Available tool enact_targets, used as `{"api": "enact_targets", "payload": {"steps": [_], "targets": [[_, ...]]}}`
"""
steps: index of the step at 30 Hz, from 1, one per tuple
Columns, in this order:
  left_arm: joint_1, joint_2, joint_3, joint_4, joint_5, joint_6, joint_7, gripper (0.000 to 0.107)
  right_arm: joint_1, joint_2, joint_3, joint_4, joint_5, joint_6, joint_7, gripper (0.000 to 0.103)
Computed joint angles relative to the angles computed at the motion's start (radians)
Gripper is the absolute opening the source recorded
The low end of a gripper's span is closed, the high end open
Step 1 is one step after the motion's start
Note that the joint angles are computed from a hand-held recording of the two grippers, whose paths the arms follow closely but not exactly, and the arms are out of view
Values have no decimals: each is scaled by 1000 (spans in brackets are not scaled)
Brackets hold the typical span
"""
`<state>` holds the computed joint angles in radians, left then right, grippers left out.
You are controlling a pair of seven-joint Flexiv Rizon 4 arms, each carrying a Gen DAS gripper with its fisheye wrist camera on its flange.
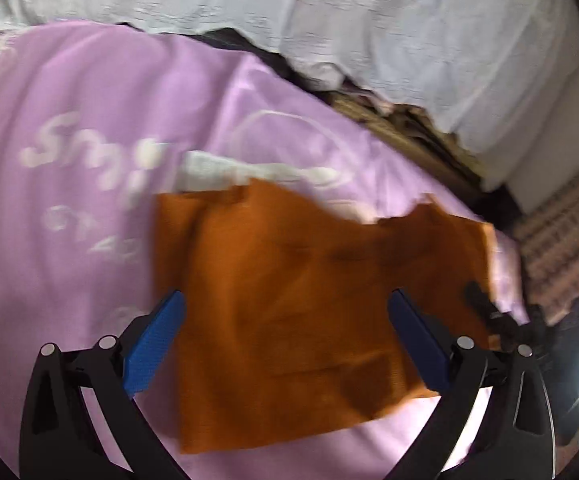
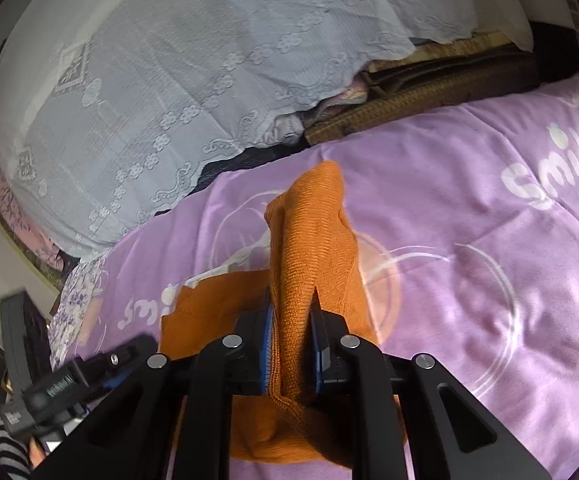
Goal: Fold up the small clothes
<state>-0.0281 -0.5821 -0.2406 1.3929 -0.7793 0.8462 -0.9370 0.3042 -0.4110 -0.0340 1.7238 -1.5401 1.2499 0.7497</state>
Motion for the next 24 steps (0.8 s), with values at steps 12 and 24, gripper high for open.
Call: {"api": "enact_targets", "payload": {"steps": [12,24], "targets": [[3,-278,-84,-419,-13,-478,-126,98,105,-68,-17,-82,162,-116,-266,15],[-3,-308,-70,-467,-20,-531,-107,98,198,-148,-40,-201,361,-171,-569,18]]}}
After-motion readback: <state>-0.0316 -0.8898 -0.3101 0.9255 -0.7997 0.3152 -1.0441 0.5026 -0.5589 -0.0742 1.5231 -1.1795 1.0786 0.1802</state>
